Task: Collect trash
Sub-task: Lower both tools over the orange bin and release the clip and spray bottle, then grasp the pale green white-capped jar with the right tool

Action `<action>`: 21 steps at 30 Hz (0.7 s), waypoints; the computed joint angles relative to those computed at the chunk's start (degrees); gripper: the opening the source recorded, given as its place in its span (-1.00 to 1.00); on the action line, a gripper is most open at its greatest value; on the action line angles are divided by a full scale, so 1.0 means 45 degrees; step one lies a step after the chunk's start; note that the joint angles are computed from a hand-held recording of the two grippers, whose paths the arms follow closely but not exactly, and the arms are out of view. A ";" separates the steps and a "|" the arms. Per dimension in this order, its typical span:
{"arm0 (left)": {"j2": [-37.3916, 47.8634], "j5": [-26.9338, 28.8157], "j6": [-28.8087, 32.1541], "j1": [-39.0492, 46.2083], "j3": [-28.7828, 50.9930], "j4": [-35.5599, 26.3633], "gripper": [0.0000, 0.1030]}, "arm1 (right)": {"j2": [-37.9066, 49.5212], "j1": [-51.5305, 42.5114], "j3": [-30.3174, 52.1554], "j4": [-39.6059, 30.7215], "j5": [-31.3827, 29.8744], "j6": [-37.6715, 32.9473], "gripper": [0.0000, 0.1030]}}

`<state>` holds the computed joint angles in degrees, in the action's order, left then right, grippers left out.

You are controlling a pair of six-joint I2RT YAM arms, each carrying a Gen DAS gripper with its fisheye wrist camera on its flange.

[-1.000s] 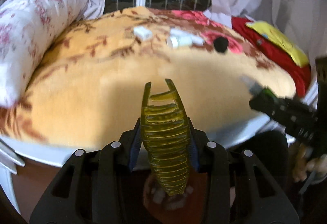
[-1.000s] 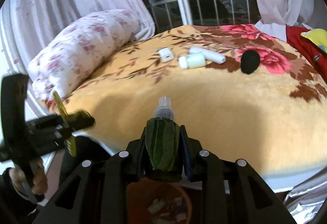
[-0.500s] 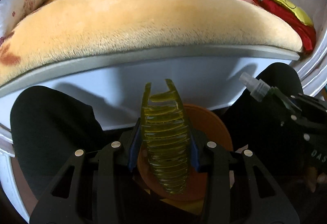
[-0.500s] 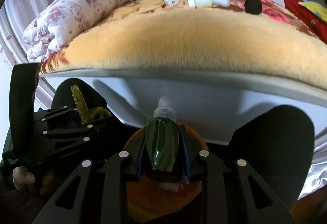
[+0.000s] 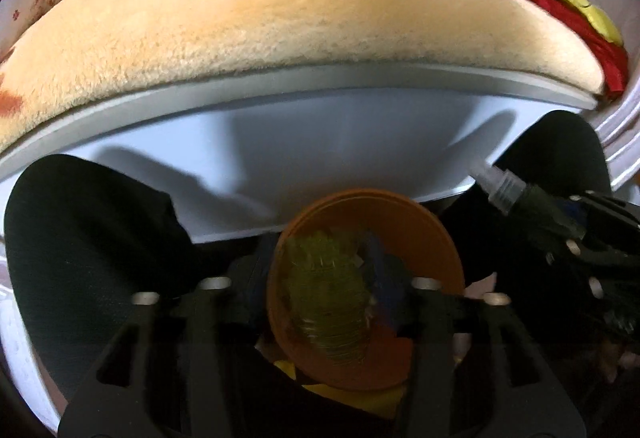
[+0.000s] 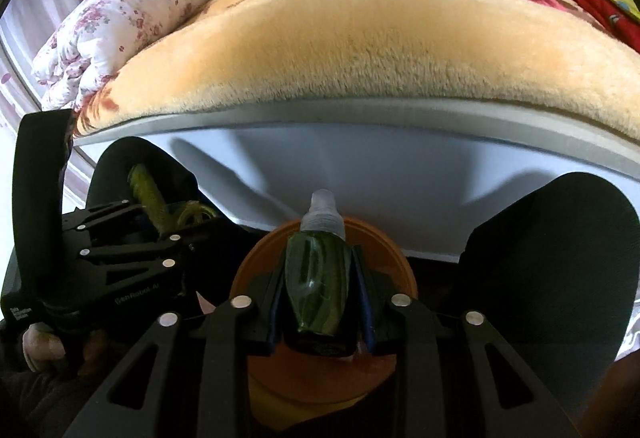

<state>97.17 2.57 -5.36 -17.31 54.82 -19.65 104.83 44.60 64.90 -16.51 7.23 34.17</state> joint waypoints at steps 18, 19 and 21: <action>-0.1013 0.0087 -0.0041 0.0325 -0.0014 -0.0036 0.58 | -0.1961 -0.0708 -0.0589 0.0444 0.0803 -0.0593 0.20; -0.1316 0.0134 0.0082 0.0459 -0.0075 0.0033 0.58 | -0.1930 -0.0949 -0.0194 0.0311 0.0783 -0.0884 0.20; -0.1720 0.0145 0.0296 0.0683 0.0209 0.0079 0.58 | -0.1507 -0.1571 0.1009 0.0001 0.0713 -0.1654 0.27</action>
<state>89.43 3.22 -4.02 -14.23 55.76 -19.29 98.05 37.53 69.44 -16.51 10.44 26.73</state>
